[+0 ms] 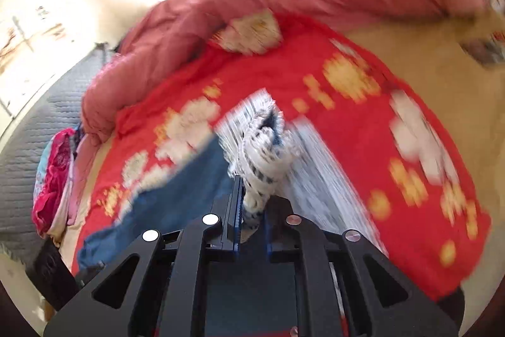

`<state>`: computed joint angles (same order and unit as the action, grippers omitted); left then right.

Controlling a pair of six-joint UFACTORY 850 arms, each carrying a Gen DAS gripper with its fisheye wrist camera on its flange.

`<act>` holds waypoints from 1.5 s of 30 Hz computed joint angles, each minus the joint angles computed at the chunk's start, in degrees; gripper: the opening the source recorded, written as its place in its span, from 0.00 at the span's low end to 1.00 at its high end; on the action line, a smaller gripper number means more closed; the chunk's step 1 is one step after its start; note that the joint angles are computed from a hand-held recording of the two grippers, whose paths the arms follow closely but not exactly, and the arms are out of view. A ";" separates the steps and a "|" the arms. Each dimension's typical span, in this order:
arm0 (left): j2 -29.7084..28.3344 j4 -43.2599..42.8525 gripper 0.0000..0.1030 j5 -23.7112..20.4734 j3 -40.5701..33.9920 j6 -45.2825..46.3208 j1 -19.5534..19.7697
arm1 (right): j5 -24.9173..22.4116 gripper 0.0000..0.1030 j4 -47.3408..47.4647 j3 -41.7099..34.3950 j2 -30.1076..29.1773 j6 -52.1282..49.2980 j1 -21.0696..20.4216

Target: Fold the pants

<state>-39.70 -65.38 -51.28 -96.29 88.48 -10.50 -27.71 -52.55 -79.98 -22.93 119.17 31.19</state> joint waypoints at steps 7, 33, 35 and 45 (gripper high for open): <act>1.38 -0.03 0.03 2.13 2.43 2.12 -0.91 | 2.66 0.46 -14.16 8.76 4.15 22.44 1.72; 7.74 3.21 0.04 9.48 13.36 10.09 -2.52 | -3.87 0.10 -2.57 12.93 5.90 7.42 4.84; 7.59 3.23 0.06 8.87 13.18 9.82 -2.26 | -5.64 0.27 -3.40 13.03 6.46 8.30 5.43; 8.98 3.52 0.37 1.02 12.97 4.16 0.38 | -6.91 0.32 -9.93 5.11 2.60 0.96 7.82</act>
<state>-30.72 -61.86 -50.26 -83.32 92.64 -10.13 -34.62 -62.48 -74.87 -20.33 120.14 39.01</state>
